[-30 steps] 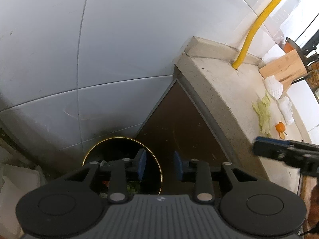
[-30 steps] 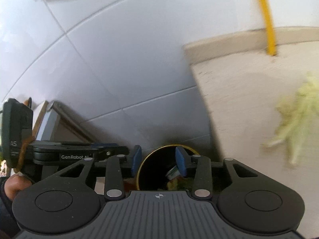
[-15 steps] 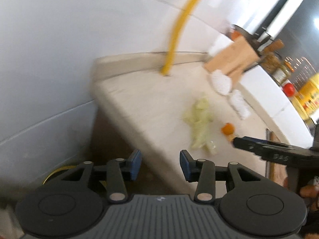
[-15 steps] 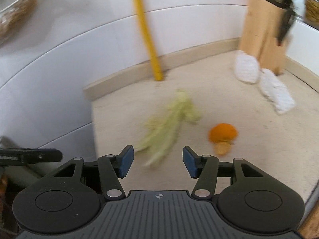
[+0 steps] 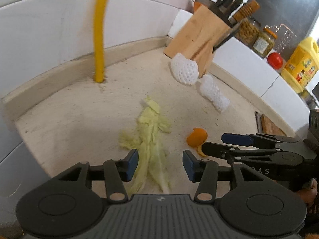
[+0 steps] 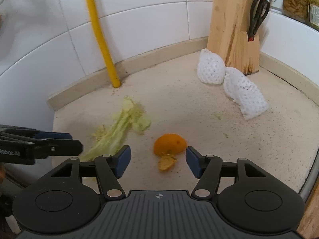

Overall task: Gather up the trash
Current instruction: 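Raise both open tools back over the counter scraps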

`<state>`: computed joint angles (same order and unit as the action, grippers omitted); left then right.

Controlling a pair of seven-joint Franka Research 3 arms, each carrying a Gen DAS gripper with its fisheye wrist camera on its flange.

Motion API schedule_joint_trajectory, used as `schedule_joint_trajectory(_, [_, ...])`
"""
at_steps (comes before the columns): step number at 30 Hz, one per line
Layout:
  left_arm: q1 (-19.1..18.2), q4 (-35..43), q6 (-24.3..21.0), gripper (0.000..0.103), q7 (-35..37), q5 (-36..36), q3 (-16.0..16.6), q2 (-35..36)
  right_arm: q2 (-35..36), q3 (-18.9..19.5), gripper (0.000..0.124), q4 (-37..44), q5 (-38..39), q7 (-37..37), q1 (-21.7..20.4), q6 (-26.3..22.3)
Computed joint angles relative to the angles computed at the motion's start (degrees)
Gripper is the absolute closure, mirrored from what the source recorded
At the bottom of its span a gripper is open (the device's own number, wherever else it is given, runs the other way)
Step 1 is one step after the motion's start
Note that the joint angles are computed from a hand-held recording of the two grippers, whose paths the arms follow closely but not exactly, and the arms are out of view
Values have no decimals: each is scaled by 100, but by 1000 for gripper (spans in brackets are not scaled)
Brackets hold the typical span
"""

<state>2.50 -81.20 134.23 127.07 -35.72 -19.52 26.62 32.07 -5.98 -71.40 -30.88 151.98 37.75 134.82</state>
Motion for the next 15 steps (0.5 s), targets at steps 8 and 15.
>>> schedule_joint_trajectory(8, [-333,511,11,57,-458,688,41,422,59,74,53,-52,334,-432,-230,259])
schedule_joint_trajectory(15, [-461,995,-69,57,-665,1122,-14,811,207,45,57,72,597,-749,-295,340])
